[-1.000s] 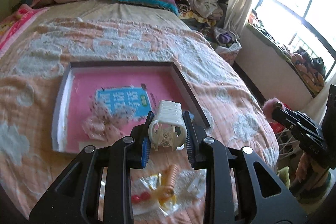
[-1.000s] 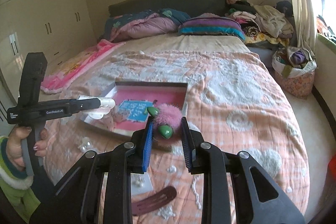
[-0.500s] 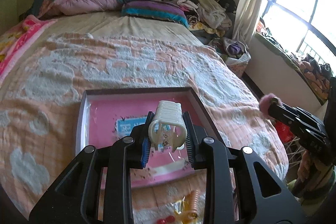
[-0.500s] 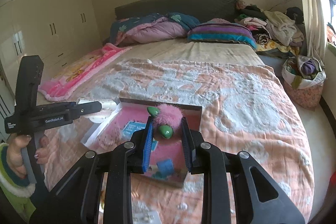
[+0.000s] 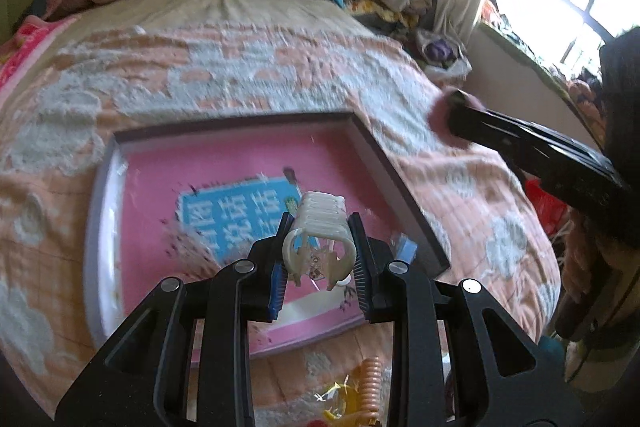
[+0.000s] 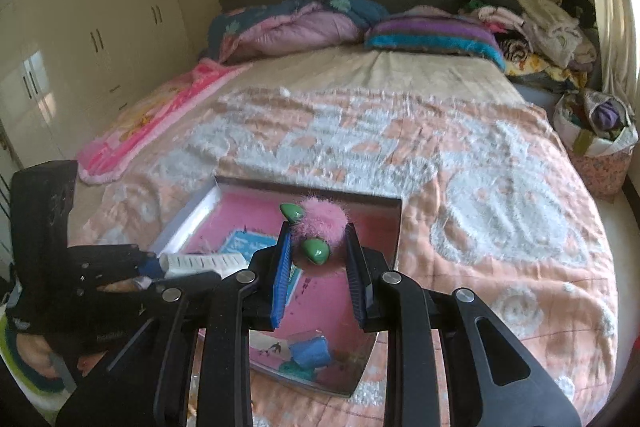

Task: Organize jewelry
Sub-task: 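Carry the claw clip and pink pom-pom over the grey box, then open both tools to drop the clip and pom-pom into the box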

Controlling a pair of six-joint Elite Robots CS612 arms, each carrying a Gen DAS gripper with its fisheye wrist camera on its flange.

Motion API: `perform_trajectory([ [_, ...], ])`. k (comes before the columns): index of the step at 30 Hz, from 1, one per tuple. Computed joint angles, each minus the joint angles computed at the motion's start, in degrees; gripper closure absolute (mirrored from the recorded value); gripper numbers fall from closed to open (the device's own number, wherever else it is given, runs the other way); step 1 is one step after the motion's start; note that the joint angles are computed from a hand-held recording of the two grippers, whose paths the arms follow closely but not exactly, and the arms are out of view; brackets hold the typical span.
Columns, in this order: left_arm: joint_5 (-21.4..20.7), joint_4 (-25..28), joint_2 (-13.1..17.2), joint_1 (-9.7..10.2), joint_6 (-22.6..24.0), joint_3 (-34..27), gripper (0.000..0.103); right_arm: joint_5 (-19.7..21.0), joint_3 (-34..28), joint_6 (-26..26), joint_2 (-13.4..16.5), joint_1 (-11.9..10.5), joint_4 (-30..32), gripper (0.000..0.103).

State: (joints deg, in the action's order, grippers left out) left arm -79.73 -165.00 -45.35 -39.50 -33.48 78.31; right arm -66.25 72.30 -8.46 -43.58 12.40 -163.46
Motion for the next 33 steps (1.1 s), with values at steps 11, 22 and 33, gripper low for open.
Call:
perform_trajectory([
  [11, -4.8, 3.4, 2.2, 0.34, 0.2, -1.4, 0.083, 0.3, -2.4, -0.6, 2.8, 0.6, 6.4, 0.079],
  [22, -0.1, 4.9, 0.1, 0.05, -0.7, 1.3, 0.055, -1.8, -3.5, -1.1, 4.5, 1.0, 11.4, 0.077],
  [33, 5.7, 4.3, -3.2, -0.74, -2.9, 5.0, 0.037, -1.6, -0.1, 1.3, 2.5, 0.5, 7.7, 0.052],
])
